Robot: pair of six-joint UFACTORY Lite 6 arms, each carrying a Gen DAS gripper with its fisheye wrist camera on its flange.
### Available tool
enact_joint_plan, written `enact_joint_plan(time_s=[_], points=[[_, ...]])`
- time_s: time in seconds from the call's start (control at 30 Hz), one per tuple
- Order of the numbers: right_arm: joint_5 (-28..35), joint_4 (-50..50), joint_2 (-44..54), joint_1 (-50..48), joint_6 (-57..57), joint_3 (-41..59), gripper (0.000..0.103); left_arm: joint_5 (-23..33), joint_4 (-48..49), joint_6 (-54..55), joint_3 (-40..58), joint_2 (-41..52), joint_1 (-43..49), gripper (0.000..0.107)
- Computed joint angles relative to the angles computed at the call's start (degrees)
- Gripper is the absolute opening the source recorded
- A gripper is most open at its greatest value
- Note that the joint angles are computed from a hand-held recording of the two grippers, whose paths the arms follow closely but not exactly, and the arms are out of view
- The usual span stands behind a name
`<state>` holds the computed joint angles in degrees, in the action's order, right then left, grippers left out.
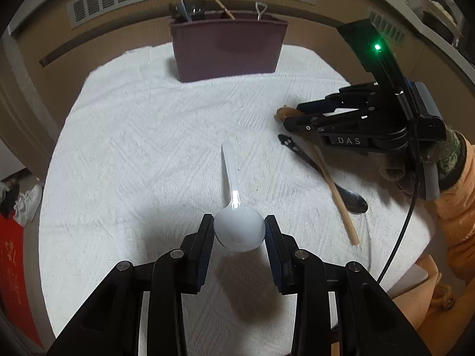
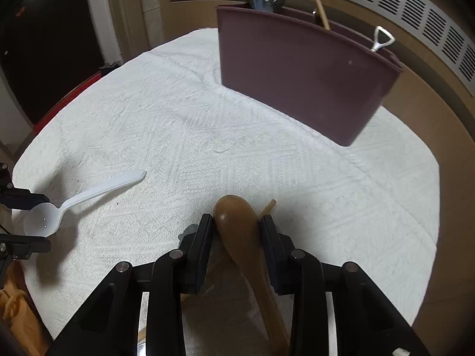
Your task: Organize utensils
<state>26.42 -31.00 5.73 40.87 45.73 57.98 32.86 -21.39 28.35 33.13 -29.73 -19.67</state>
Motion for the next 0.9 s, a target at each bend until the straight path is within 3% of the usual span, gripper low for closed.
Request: enact_joint_plan(time_s=[0.1,0.27,0.37,0.47,0.9], points=[[-2.2,7.8,-6.7,-0.7,-4.7,-2.9,0.030,0.9,-2.9,3.6,-0.4,-3.5,-1.0,0.035],[-3.3,17.8,-15.3,0.7,-11.3,-5.1,0.030,0.1,1.9,-2.0,-0.2,-8.0,-9.3,0.035],[-1.9,11.0,-17.9,3.4,-3.1,-5.3,0.030,-0.7,9.7,-10.0,0.3,-8.8,-16.4,0.035],[-0.6,7.1,-20.4,4.8,0.7,-5.5,0.030,-0.5,11.3,-11.8,0.8,-9.2,-18.7,0.035],[-1.8,10.4,-24.4,7.0,0.6,-10.1,0.030,-2.6,8.4,-10.6,1.1,-14.9,-19.4,0.035]])
